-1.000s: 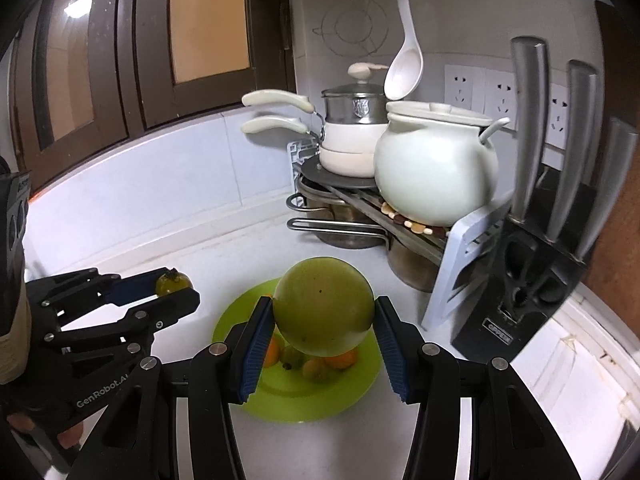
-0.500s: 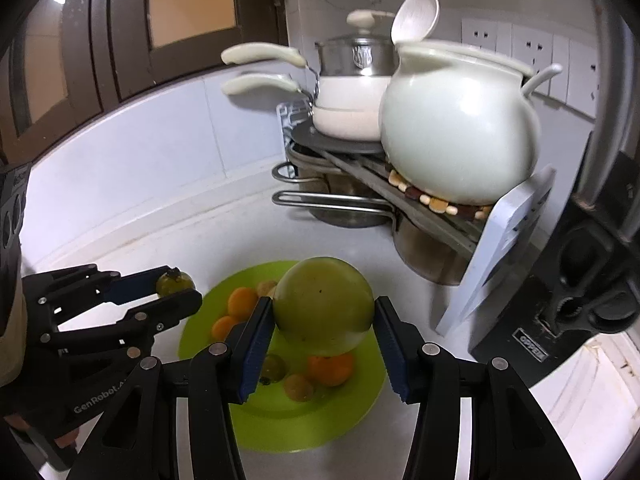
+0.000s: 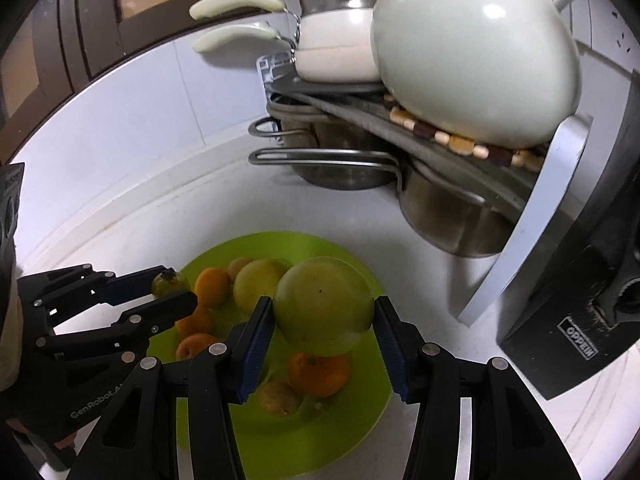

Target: Organize fruits

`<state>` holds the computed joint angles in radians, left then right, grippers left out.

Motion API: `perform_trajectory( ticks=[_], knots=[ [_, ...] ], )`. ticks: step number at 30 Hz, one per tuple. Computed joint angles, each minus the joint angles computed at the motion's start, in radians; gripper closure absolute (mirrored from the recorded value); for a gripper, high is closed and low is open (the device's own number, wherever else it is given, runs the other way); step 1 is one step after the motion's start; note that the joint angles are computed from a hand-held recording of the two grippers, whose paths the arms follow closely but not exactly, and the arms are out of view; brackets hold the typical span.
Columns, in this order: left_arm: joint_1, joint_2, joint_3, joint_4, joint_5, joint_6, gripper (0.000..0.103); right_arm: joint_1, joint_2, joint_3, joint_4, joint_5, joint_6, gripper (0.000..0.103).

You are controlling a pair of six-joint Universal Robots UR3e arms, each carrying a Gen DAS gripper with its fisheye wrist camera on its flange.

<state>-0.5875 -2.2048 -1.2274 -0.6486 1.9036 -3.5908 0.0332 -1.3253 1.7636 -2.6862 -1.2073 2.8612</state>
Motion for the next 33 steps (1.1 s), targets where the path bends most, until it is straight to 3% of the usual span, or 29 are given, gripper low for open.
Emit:
perform_trajectory(
  ticks=[6, 10, 17, 24, 28, 33],
  knots=[
    [0.010, -0.017, 0.012, -0.009, -0.014, 0.008, 0.073, 0.004, 0.045, -0.031, 0.001, -0.001, 0.008, 0.051],
    [0.008, -0.009, -0.006, 0.003, -0.010, 0.000, 0.062, -0.002, 0.052, -0.029, 0.009, 0.012, 0.008, 0.051],
    [0.000, 0.056, -0.073, 0.016, 0.014, -0.041, 0.053, -0.009, 0.002, 0.038, -0.038, 0.008, 0.022, 0.046],
    [-0.061, 0.145, -0.137, 0.017, 0.126, -0.101, 0.043, -0.036, -0.148, 0.157, -0.047, 0.015, 0.020, 0.045],
    [-0.116, 0.199, -0.173, 0.000, 0.199, -0.136, 0.029, -0.058, -0.296, 0.260, -0.054, 0.026, 0.007, 0.039],
    [-0.184, 0.270, -0.224, -0.022, 0.303, -0.199, 0.018, -0.083, -0.468, 0.365, -0.054, 0.034, -0.006, 0.032]
  ],
)
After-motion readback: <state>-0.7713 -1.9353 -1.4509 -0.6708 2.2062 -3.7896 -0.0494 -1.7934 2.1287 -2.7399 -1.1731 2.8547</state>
